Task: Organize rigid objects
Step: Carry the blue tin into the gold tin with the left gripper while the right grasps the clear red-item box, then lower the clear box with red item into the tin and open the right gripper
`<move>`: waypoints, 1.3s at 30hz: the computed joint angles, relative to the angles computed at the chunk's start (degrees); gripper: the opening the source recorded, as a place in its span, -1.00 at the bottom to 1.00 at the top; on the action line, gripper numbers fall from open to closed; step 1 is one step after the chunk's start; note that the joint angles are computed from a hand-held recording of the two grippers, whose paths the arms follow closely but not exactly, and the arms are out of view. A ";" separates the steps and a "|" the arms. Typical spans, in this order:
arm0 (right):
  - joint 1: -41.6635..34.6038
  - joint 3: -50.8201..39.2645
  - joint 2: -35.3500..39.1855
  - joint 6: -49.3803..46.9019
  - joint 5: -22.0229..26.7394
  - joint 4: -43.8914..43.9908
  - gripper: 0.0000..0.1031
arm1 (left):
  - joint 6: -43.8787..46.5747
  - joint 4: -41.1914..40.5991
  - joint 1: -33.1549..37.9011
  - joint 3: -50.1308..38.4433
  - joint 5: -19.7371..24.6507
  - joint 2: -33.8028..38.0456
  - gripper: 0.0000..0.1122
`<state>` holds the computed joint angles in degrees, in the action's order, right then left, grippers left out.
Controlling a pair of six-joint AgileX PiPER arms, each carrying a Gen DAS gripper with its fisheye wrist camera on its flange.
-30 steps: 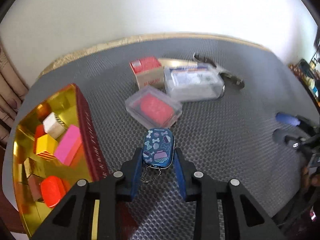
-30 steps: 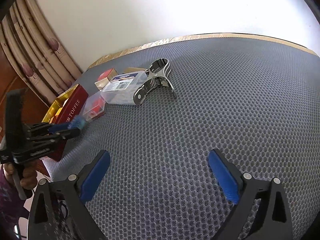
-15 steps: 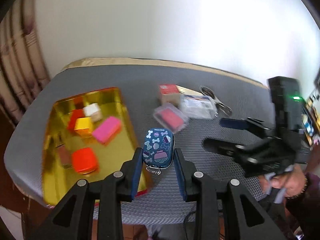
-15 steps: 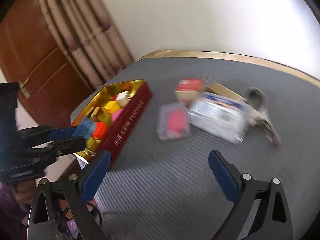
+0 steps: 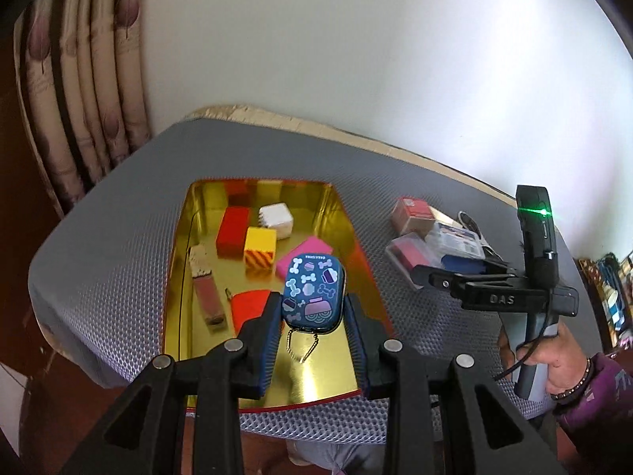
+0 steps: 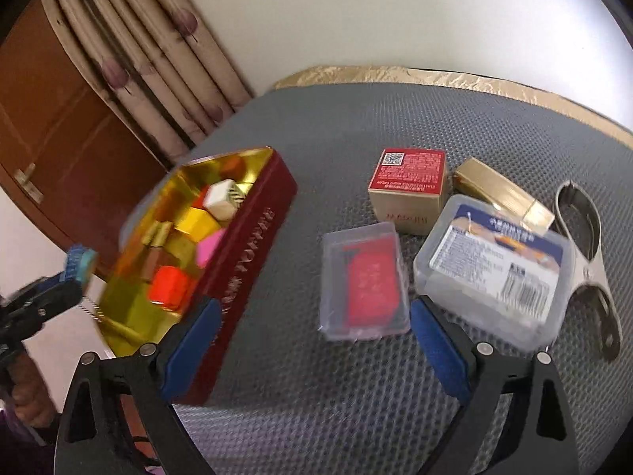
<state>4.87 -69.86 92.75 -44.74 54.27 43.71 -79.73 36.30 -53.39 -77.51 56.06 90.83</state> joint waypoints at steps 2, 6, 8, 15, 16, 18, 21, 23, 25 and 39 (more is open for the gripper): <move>2.09 -2.47 2.13 2.43 -0.89 -3.15 0.80 | -0.47 -0.74 0.93 1.36 -1.03 -0.76 -0.44; 6.50 -6.76 5.56 8.16 -2.73 -11.50 0.16 | -1.43 -2.16 3.21 4.29 -3.18 -2.69 -0.44; 8.78 -8.02 6.24 12.09 -3.18 -17.01 -0.01 | -1.36 -3.15 4.50 5.55 -4.37 -3.51 -0.44; 7.31 -3.57 1.74 11.72 -2.82 -15.54 -0.02 | 0.78 -5.69 5.98 6.58 -6.07 -3.29 -0.44; 6.20 -2.00 0.32 10.60 -2.54 -13.60 -0.02 | 1.83 -6.45 6.18 6.23 -6.42 -2.88 -0.44; 3.89 0.35 -1.80 8.02 -1.42 -9.53 -0.02 | 3.54 -7.58 6.45 5.30 -7.27 -1.88 -0.44; 0.62 4.10 -6.06 5.11 0.17 -5.92 -0.02 | 7.09 -9.76 7.14 3.21 -8.27 -0.16 -0.44; -1.84 5.65 -8.11 3.78 1.59 -3.65 -0.02 | 11.35 -12.16 8.27 0.51 -8.01 2.36 -0.44; -4.76 6.85 -9.77 2.30 3.56 -1.57 -0.02 | 16.47 -15.89 9.93 -2.41 -8.01 5.47 -0.44; -11.21 7.72 -13.87 0.32 10.79 3.87 -0.02 | 11.78 -10.66 8.42 -5.71 -2.57 7.41 -0.33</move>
